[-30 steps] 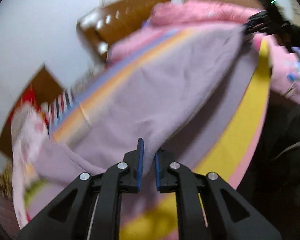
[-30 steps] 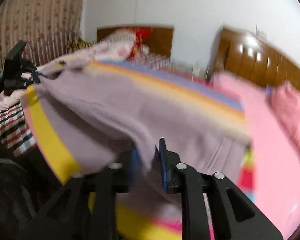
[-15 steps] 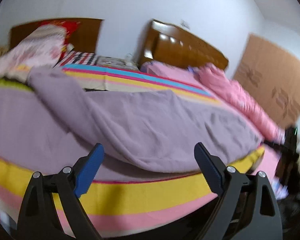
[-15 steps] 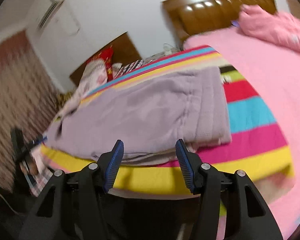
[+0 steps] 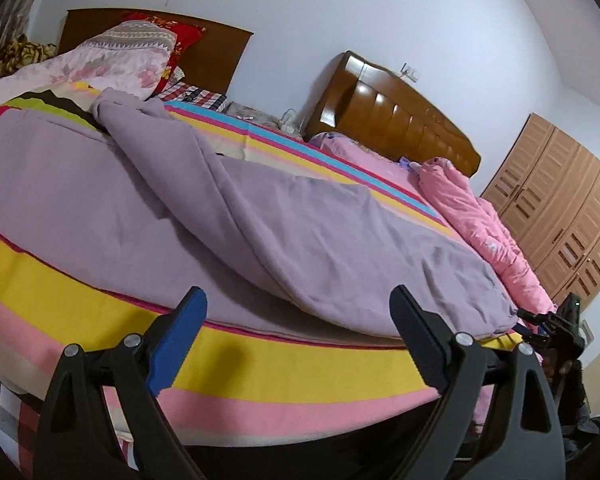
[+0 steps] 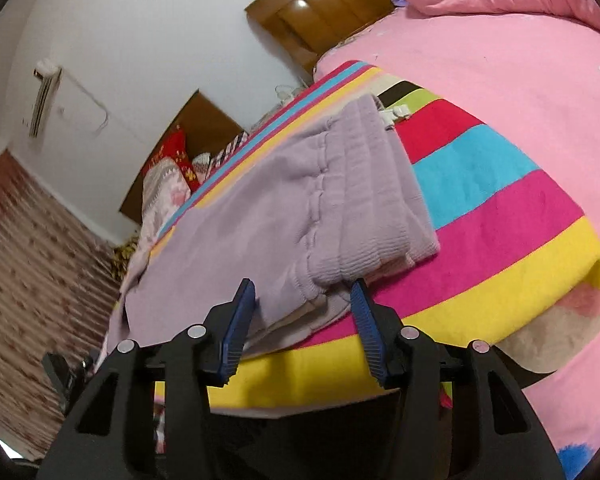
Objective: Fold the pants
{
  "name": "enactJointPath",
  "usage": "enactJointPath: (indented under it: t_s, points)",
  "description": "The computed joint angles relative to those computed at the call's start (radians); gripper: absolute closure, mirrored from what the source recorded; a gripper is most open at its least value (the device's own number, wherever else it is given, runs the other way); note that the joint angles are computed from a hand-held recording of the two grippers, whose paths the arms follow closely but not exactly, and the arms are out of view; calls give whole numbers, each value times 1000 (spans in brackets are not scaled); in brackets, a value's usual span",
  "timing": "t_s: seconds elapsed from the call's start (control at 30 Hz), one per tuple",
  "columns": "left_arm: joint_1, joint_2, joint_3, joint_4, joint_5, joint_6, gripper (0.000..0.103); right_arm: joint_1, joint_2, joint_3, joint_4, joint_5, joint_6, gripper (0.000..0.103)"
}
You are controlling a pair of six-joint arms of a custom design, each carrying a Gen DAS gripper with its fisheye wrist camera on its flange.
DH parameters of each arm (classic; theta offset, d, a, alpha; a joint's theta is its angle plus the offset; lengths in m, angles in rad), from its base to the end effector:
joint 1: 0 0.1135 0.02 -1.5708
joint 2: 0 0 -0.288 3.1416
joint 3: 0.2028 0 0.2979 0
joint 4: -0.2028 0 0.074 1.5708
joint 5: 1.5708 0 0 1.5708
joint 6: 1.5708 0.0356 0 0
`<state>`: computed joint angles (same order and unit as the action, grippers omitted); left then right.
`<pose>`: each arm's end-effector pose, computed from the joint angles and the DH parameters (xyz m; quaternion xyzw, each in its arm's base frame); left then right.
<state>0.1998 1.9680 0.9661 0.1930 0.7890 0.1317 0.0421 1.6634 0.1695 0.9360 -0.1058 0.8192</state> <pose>0.4045 0.0561 0.0939 0.1136 0.8614 -0.2953 0.3974 0.2213 0.0131 0.0560 0.3071 0.8179 0.2442 0.4209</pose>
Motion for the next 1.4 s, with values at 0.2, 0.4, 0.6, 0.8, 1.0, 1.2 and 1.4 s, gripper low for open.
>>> enactJointPath:
  t_s: [0.2, 0.4, 0.6, 0.8, 1.0, 1.2, 1.4]
  points:
    - [-1, -13, -14, 15, 13, -1, 11, 46, -71, 31, -127, 117, -64, 76]
    - [-12, -28, -21, 10, 2, 7, 10, 111, -192, 65, -280, 262, -98, 84]
    - [-16, -31, -18, 0, -43, 24, 9, -5, -8, 30, -83, 96, -17, 72]
    - [1, -6, 36, -55, -17, -35, 8, 18, -93, 6, -106, 74, -12, 50]
    - [-86, 41, 168, -203, -137, 1, 24, 113, -113, 51, -226, 203, -63, 64]
    - [-153, 160, 339, -355, -301, -29, 86, 113, -93, 58, -219, 214, -78, 66]
    - [-126, 45, 158, -109, -278, -47, 98, 111, -69, 53, -202, 231, -69, 78]
